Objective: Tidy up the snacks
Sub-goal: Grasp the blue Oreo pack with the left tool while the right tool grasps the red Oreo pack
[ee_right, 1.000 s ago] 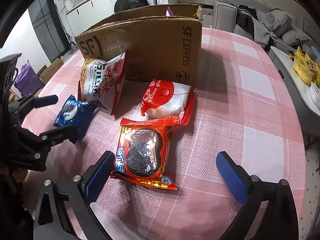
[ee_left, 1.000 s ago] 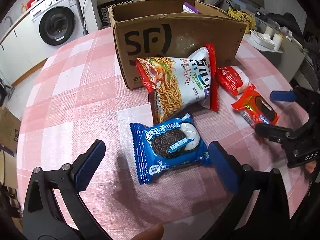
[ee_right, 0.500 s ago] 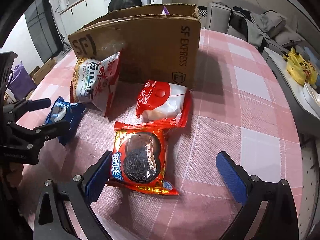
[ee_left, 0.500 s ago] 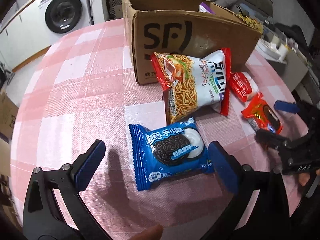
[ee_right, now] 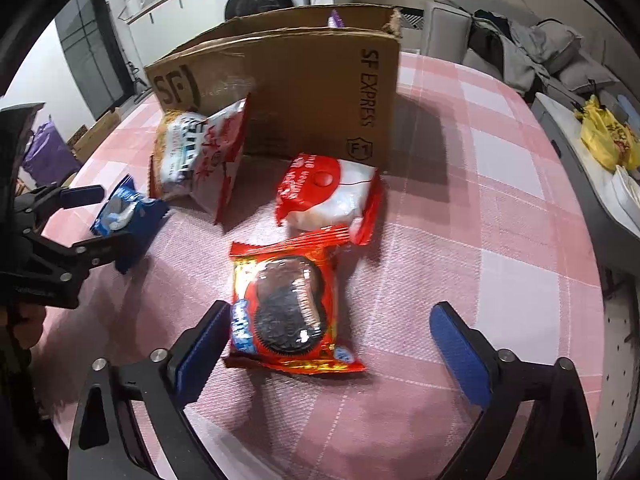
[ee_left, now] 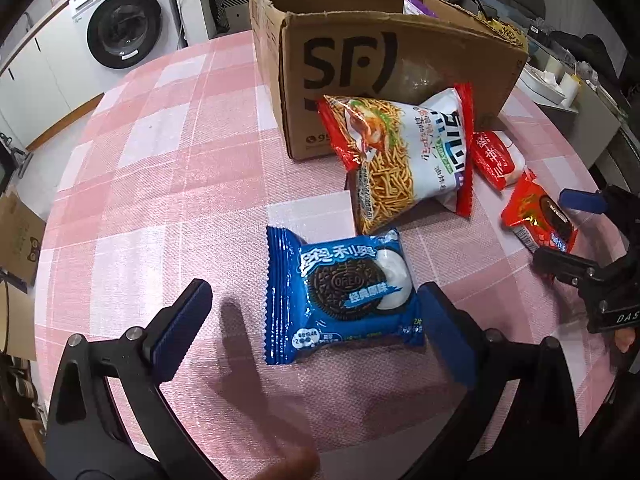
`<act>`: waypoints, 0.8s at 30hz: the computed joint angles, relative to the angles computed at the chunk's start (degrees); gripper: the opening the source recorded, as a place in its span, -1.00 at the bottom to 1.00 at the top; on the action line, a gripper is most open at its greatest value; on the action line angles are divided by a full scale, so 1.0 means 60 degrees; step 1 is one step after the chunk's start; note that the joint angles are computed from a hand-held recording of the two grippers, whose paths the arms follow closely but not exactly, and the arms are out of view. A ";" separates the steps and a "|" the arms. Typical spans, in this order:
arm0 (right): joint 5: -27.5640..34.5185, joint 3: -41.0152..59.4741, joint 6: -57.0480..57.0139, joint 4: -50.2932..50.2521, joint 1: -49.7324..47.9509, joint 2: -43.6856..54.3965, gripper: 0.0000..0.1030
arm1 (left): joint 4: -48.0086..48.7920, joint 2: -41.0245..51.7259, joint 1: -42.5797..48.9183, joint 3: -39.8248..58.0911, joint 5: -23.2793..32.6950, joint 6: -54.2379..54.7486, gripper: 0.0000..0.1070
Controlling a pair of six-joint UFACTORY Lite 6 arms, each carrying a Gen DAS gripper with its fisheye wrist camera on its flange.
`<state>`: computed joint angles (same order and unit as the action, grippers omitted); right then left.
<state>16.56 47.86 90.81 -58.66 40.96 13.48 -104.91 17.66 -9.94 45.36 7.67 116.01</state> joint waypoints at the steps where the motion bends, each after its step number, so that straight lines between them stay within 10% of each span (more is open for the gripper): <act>1: -0.0073 -0.0040 0.0022 -0.0041 0.0004 -0.0052 0.85 | -0.0289 0.0024 0.0001 -0.0019 0.0058 0.0313 0.87; 15: -0.0013 -0.0148 0.0171 -0.0348 0.0564 -0.0295 -0.05 | -0.1045 -0.0292 0.0143 -0.0595 0.0872 0.1886 -0.13; 24: 0.0186 -0.0130 0.0273 -0.0567 0.0935 -0.0451 -0.12 | -0.0650 -0.1140 0.0217 -0.1055 0.1168 0.1628 -0.19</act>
